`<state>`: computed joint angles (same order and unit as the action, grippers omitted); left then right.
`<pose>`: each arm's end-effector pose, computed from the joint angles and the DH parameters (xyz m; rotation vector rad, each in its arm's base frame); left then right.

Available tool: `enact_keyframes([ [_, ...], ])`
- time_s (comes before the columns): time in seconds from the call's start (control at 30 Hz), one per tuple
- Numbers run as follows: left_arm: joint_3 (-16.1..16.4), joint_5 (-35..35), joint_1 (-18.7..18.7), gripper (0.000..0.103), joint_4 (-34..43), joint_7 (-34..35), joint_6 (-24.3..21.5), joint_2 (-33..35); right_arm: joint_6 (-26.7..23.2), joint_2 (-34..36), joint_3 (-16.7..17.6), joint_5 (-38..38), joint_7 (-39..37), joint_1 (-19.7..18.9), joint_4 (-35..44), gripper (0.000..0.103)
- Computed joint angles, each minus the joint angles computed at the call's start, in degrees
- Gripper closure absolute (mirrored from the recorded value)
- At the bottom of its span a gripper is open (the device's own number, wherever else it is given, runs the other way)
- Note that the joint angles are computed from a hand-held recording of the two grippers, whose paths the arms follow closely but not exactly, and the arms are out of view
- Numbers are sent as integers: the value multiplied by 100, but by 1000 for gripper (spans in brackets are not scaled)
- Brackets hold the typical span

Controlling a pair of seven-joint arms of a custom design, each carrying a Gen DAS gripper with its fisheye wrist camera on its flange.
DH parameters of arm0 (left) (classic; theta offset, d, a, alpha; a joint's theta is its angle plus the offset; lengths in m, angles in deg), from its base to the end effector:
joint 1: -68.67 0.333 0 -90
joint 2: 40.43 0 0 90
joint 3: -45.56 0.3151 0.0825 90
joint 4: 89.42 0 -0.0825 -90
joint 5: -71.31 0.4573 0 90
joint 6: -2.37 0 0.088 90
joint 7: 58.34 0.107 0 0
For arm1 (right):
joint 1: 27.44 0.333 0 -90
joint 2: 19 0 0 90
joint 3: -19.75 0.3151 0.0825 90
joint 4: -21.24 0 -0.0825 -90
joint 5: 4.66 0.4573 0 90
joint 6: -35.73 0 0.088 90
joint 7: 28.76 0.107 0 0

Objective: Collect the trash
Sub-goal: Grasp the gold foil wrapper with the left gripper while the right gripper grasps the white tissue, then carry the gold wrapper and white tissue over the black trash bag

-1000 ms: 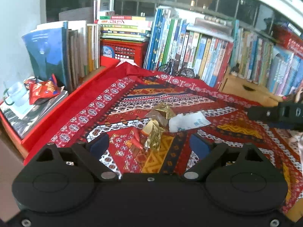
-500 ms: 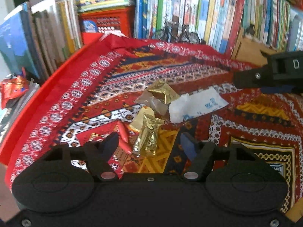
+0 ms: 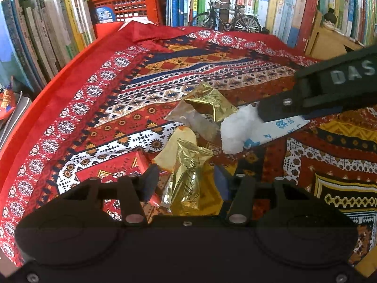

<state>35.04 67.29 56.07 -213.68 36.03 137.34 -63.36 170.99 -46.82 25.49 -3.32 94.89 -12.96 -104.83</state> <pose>0.5031 -0.2281 0.6020 -1.4434 2.3056 -0.6529 0.4905 0.1894 0.6323 -1.5557 1.9853 -0.2951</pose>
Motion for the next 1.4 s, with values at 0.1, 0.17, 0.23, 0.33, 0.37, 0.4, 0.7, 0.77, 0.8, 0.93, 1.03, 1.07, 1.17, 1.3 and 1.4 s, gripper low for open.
enact_keyframes([
  [0.1, -40, 83, 26, 56, 1, -73, -13, 30, 35, 229, -121, 248, -272, 132, 105, 29],
  [0.17, -54, 121, 38, 57, -5, -144, -4, 36, 74, 354, -148, 361, -413, 180, 153, 31],
  [0.23, -59, 146, 45, 60, 11, -198, -30, 55, 113, 456, -114, 361, -476, 184, 196, 32],
  [0.33, -58, 158, 58, 65, 33, -310, -62, 79, 157, 591, -114, 434, -560, 213, 249, 34],
  [0.37, -53, 153, 59, 69, 46, -335, -88, 85, 175, 630, -116, 470, -562, 220, 258, 39],
  [0.4, -48, 145, 59, 74, 61, -356, -118, 92, 179, 669, -118, 503, -564, 226, 272, 44],
  [0.7, -30, 115, 43, 80, 46, -466, -188, -50, 286, 462, -54, 418, -382, 191, 126, 68],
  [0.77, -23, 84, 30, 80, 51, -483, -196, -102, 272, 378, -47, 407, -313, 180, 85, 68],
  [0.8, -22, 72, 25, 80, 55, -494, -202, -127, 261, 340, -44, 405, -280, 178, 68, 68],
  [0.93, 1, -28, -1, 80, 100, -550, -298, -221, 204, 106, -7, 367, -116, 162, -54, 68],
  [1.03, 18, -94, -5, 80, 133, -616, -431, -307, 145, -70, 7, 389, 5, 179, -140, 68],
  [1.07, 21, -106, -2, 80, 139, -645, -484, -349, 123, -140, 23, 379, 54, 178, -174, 68],
  [1.17, 59, -178, -14, 80, 117, -670, -590, -494, 74, -332, 87, 315, 190, 177, -257, 68],
  [1.3, 112, -268, -43, 80, 45, -616, -733, -737, 15, -639, 201, 207, 466, 170, -393, 68],
  [1.4, 175, -345, -86, 80, -63, -472, -837, -978, -68, -882, 300, 130, 736, 172, -504, 68],
])
